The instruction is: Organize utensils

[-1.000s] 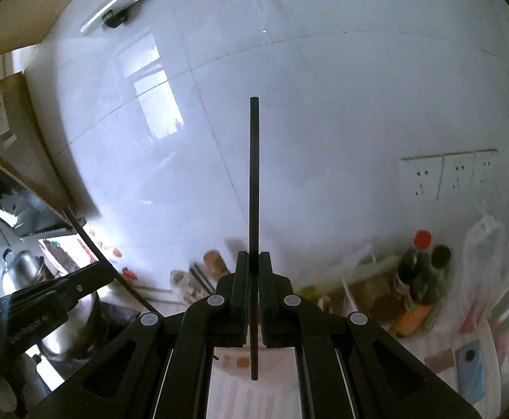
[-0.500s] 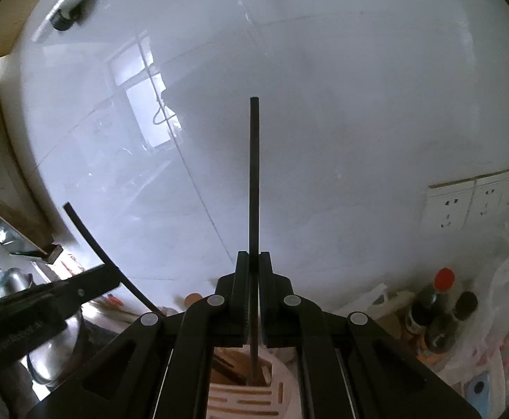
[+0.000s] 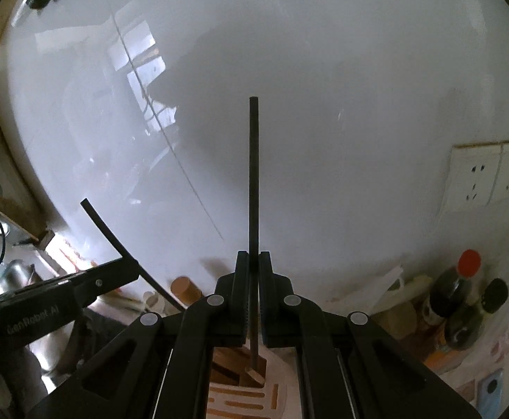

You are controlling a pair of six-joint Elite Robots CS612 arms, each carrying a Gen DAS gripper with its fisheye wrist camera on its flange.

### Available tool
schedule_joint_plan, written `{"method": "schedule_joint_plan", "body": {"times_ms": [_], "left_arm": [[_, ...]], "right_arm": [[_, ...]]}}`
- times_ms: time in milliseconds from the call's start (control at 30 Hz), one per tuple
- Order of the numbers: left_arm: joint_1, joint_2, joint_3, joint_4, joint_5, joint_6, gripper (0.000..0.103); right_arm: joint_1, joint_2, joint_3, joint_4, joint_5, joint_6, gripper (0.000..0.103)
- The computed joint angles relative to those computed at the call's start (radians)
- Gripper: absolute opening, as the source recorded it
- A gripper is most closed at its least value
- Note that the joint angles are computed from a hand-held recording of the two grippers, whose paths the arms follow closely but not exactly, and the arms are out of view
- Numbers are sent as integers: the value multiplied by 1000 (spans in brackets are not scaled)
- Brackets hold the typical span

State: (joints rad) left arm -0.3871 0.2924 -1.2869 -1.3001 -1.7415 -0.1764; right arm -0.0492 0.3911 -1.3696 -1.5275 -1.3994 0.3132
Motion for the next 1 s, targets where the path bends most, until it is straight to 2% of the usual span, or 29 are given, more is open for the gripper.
{"method": "schedule_joint_plan", "body": {"times_ms": [233,300,333,400,433,467,500,567,600,633,667,767,800,867,933,1000], "left_arm": [[1,-2,-12,24,7,-25,6],[-2,-4,-21,40,29,-27,12],[-3,-4,-25,43,31,-33,19],[-4,-1,-42,45,56,-39,44],[-5,3,-55,45,72,-43,66],[-7,10,-74,41,97,-48,76],[-9,14,-85,39,114,-48,76],[-14,22,-112,53,151,-42,79],[-16,26,-123,61,168,-39,82],[-16,31,-136,67,184,-35,91],[-19,41,-157,75,206,-30,95],[-24,66,-210,95,261,-12,102],[-29,79,-232,99,285,0,103],[-36,101,-276,118,337,20,103],[-43,119,-305,140,379,36,103],[-47,127,-323,163,400,41,103]], "right_arm": [[-12,2,-6,61,41,16,7],[-16,3,-15,70,42,24,11],[-16,3,-20,72,40,26,15],[-17,5,-35,77,39,25,24],[-18,6,-42,80,35,25,29],[-18,7,-50,83,31,26,33],[-17,8,-57,90,25,24,35],[-15,11,-78,106,7,19,48],[-13,14,-89,116,-5,16,52],[-10,17,-105,131,-20,13,61],[-8,20,-115,139,-26,10,66],[3,35,-157,183,-72,-4,75],[8,39,-169,200,-94,-8,78],[21,48,-193,235,-141,-25,91],[35,54,-209,265,-194,-41,100],[52,59,-224,293,-260,-60,102]]}}
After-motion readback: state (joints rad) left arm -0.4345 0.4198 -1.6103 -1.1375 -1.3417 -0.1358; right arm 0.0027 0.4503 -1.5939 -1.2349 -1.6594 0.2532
